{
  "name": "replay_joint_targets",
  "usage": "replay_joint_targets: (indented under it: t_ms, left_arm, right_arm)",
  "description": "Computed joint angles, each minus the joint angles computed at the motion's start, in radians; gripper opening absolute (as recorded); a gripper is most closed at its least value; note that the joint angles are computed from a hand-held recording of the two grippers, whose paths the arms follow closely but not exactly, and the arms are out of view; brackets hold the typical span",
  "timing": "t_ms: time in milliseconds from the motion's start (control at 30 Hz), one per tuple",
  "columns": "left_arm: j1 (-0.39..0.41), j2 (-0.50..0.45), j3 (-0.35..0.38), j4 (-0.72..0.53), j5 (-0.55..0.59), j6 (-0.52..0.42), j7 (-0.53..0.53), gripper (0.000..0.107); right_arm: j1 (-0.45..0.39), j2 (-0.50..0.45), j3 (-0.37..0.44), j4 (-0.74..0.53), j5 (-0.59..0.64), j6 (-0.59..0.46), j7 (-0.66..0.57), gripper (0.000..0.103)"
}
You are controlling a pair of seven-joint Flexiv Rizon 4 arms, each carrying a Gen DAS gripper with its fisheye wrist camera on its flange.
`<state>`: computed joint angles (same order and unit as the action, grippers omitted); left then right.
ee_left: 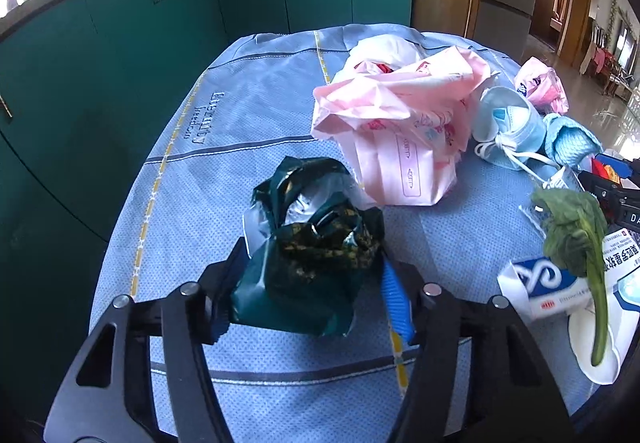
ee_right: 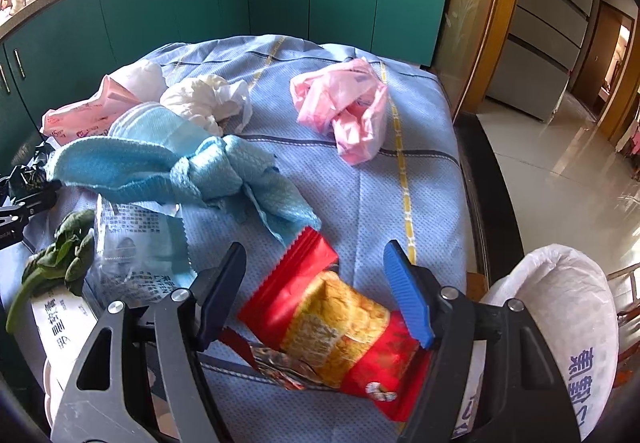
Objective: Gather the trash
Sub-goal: 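Close the left gripper on the dark green bag while the right tool regrasps the red wrapper, then carry the green bag and red wrapper over the bin and release both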
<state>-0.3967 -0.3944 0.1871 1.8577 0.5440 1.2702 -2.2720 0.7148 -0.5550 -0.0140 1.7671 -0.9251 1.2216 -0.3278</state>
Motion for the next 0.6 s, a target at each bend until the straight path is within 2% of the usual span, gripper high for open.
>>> replay_joint_targets:
  t_ms: [267,600]
  left_arm:
    - [-0.040,0.052,0.028,0.002,0.117,-0.022,-0.107,0.060]
    - [-0.025,0.127,-0.022,-0.005,0.290,-0.057,-0.259,0.059]
  right_arm:
    - [0.001,0.000,0.003,0.004,-0.007,-0.010,0.001,0.077]
    - [0.003,0.010,-0.011,0.020,-0.028,0.028,0.033,0.043]
